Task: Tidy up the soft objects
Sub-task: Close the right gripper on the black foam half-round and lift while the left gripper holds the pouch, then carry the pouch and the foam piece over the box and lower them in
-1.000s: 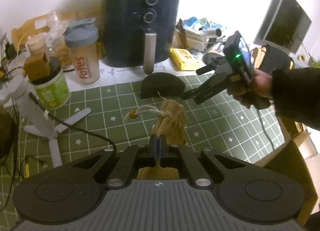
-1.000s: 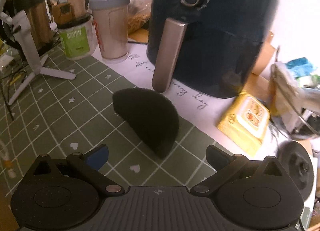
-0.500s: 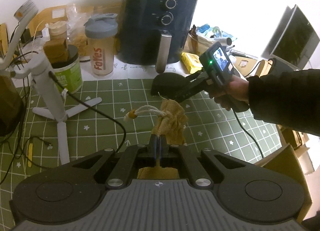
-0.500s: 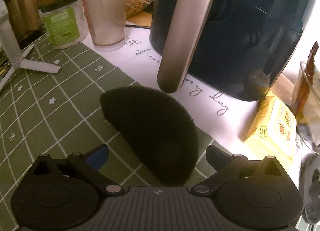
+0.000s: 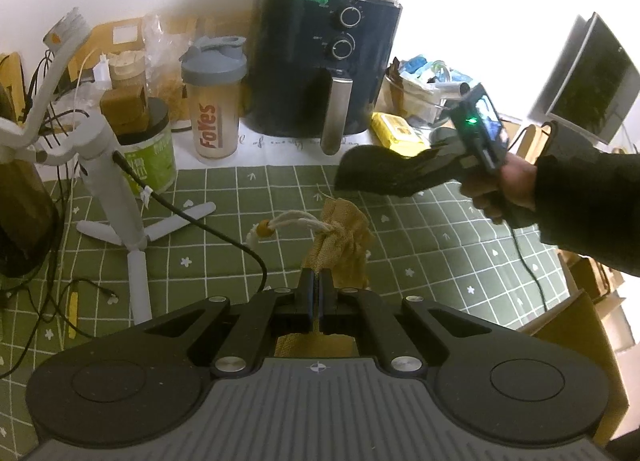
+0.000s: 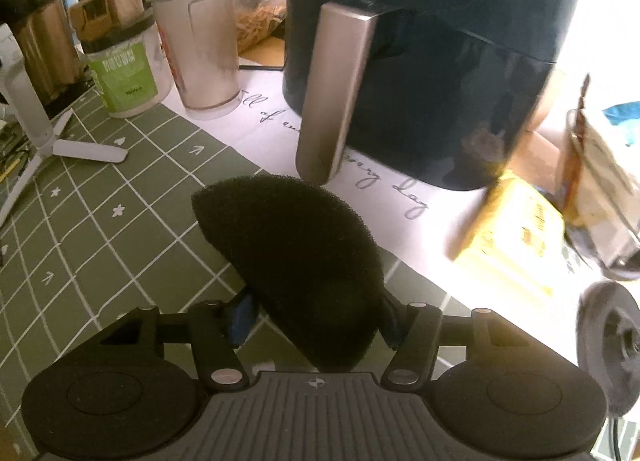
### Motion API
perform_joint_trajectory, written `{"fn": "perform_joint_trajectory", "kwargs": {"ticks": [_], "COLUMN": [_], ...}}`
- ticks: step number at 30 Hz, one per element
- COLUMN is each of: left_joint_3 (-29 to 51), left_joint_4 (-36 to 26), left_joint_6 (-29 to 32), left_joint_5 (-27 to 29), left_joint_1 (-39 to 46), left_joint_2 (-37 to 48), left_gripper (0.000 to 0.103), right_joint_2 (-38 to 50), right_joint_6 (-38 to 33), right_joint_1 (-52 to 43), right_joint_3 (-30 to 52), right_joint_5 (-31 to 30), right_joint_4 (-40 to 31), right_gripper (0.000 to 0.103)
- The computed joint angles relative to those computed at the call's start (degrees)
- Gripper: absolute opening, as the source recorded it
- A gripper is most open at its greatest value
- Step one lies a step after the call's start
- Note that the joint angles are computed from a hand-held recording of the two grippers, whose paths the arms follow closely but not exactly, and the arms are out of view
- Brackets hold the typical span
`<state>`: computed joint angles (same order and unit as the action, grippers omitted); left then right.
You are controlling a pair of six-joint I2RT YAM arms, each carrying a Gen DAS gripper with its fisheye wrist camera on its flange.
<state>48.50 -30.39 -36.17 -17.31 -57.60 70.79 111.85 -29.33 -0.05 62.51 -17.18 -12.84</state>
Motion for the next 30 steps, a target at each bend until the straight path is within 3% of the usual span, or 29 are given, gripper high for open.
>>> {"fn": "perform_joint_trajectory", "kwargs": {"ticks": [15, 30], "left_joint_3": [3.66, 9.84], "left_joint_4": [1.74, -0.52], "left_joint_6": [4.93, 4.74], "left_joint_5": [2.79, -0.99], "left_joint_1": [1.35, -4.58], "left_joint_2": [2.72, 4.53], "left_gripper": [0.002, 0.002], "right_joint_2": [-21.47, -42.30], "right_joint_6": [-1.57, -9.46], "right_joint_1": [-11.52, -25.70], "right_joint_3": [-8.13, -16.04], "right_joint_5": [-8.61, -17.60], "right_joint_4": [-11.73, -29.47], "right_gripper": [0.062, 0.062]}}
